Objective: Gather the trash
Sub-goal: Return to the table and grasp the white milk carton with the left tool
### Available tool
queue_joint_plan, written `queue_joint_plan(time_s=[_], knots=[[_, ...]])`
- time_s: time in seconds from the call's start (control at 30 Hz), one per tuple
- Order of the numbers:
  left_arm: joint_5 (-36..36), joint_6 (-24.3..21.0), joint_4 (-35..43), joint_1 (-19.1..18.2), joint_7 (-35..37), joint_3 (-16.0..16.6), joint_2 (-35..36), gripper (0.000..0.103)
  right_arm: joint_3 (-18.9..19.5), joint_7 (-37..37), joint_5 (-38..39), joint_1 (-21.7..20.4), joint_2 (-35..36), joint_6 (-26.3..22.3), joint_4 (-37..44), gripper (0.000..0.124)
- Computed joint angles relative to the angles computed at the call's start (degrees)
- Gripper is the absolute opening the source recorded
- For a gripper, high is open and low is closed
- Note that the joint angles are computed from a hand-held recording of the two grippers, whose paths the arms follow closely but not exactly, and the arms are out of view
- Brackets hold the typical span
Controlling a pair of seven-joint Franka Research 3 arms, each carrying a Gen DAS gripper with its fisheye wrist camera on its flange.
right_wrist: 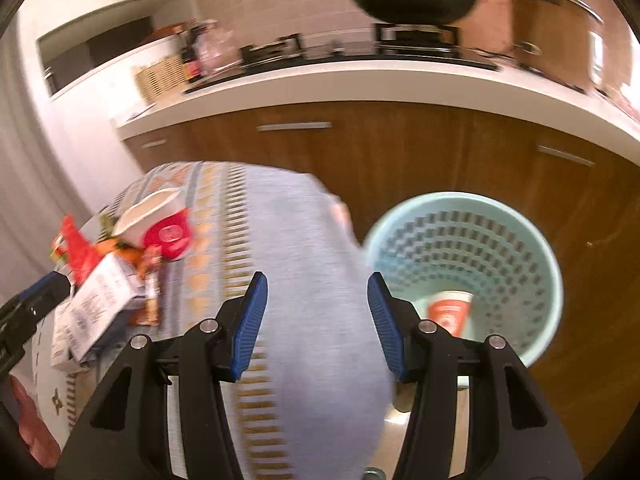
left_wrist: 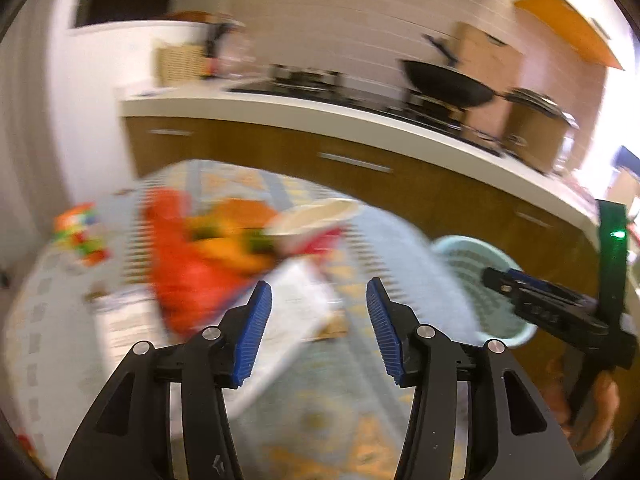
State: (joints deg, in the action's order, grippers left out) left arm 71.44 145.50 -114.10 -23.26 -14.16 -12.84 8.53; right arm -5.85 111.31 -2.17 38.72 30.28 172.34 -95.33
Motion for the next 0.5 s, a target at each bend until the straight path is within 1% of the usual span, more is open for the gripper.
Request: queue_joint_plan(time_s=[0.07,0.13,0.17,0.23,0.33,0.4,0.47,0.5], knots=[[-1.48,-3.24,-3.93,0.26,-0.9,-0.06,-3.58,0.048,2.55,-2.15,0.43,-0.67,1.26,-1.13,2.25,0.049],[-3.02,-5.49,-7.38,1.26,-2.06,-0.42,-6.58,0.048,3.46,-3.32,0.26,0.12,1.93,-1.81,3.33,0.049],[-3.87,-5.94,-8.66,1.93,-2.09,-0.63,-7.58,0.048,4.54,-4.37,0.48,0.09,2.35,-2.25,4.03,0.049],[-5.16,-4.77,-11.43,3.54,-2.3,-0.75,-9.46,0.048,6.49,-6.31,1.33,-0.13,3.09,-3.07,5.15,0.049],[-5.08,-1.68,-15.26,5.58,-5.06,-1.1,-11.58,0.047,10.35,-10.02,3.85,-1.12,4.46,-4.97,7.23,0.049],[-5.07,-0.51,-17.4,6.68,-6.7,-1.44,-12.86,0.047,13.89,-13.47,6.46,-2.36,5.65,-6.5,8.99,0.049],[-5.53,2.02,-18.47,8.0,-7.03,-1.25,-12.76,0.05,14.88,-15.31,8.11,-1.98,6.51,-7.47,10.43,0.049],[-5.8,3.46,-18.53,8.67,-6.66,-1.0,-12.26,0.051,14.23,-15.43,8.11,-0.93,6.91,-7.86,11.25,0.049]])
